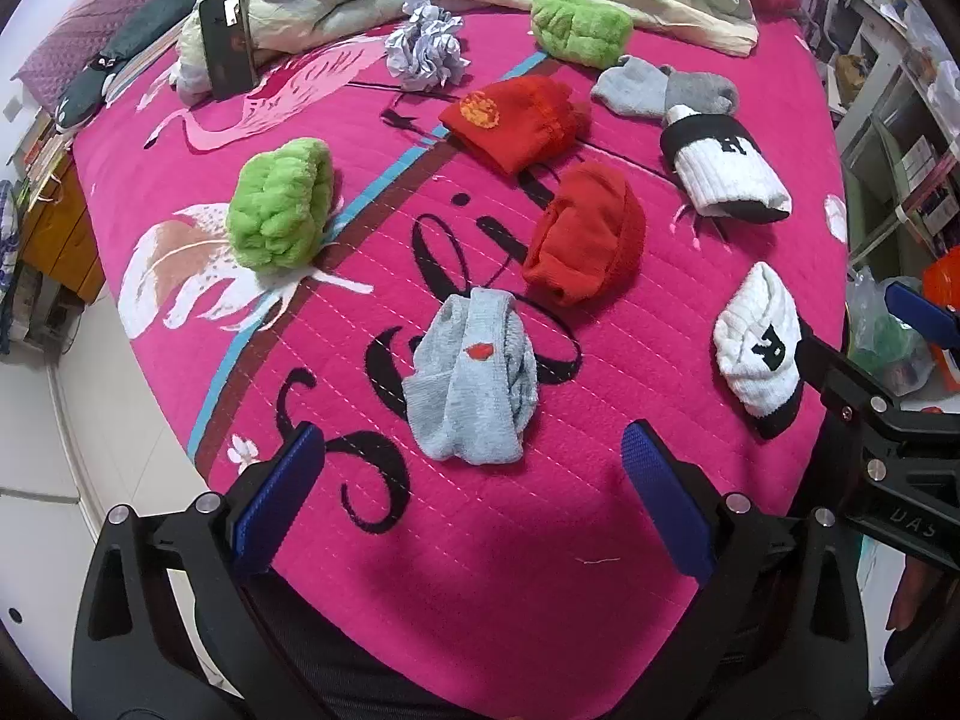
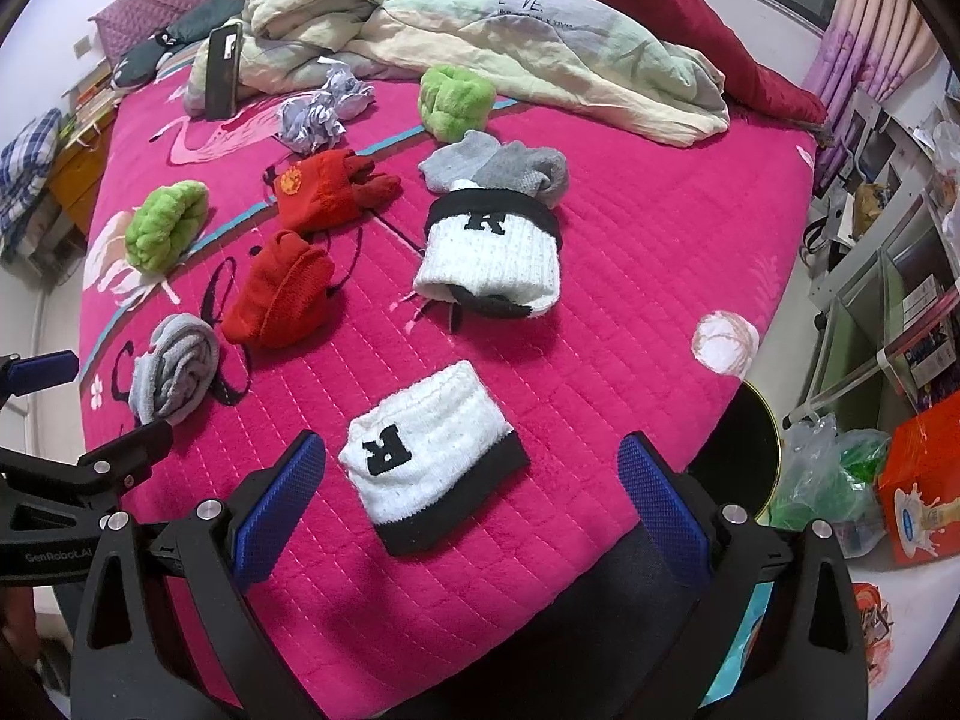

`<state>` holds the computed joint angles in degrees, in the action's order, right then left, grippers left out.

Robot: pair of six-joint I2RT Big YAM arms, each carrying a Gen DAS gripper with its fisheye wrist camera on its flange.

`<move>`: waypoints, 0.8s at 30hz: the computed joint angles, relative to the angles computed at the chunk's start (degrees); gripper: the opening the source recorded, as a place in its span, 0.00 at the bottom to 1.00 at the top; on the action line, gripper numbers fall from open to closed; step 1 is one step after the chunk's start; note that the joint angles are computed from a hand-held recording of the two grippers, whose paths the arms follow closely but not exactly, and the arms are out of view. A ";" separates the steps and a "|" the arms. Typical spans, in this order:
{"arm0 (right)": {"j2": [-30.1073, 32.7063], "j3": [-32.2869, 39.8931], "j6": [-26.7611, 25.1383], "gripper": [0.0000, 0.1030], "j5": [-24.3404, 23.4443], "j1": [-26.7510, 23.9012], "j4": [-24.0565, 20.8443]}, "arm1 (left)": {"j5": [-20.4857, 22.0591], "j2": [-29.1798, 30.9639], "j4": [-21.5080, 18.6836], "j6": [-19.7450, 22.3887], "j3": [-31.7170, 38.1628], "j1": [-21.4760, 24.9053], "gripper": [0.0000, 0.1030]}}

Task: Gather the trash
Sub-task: 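Grasp the grey sock with the left gripper while the right gripper grasps the white R sock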

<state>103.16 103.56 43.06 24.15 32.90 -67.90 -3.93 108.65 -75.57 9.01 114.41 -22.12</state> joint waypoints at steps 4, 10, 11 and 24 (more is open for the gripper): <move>0.10 0.00 0.04 0.91 -0.40 -0.14 0.06 | -0.03 0.37 -0.29 0.13 0.38 -0.15 0.94; -0.12 -0.54 -0.24 0.91 -0.31 -0.30 0.51 | 0.02 0.81 -0.75 0.50 0.66 -0.38 0.94; -0.21 -0.77 -0.29 0.91 -0.30 -0.35 0.66 | 0.22 0.95 -0.86 0.68 0.74 -0.40 0.94; 0.23 -1.71 -3.70 0.91 -0.62 -0.55 3.11 | 3.22 5.19 -4.40 1.80 4.90 0.28 0.94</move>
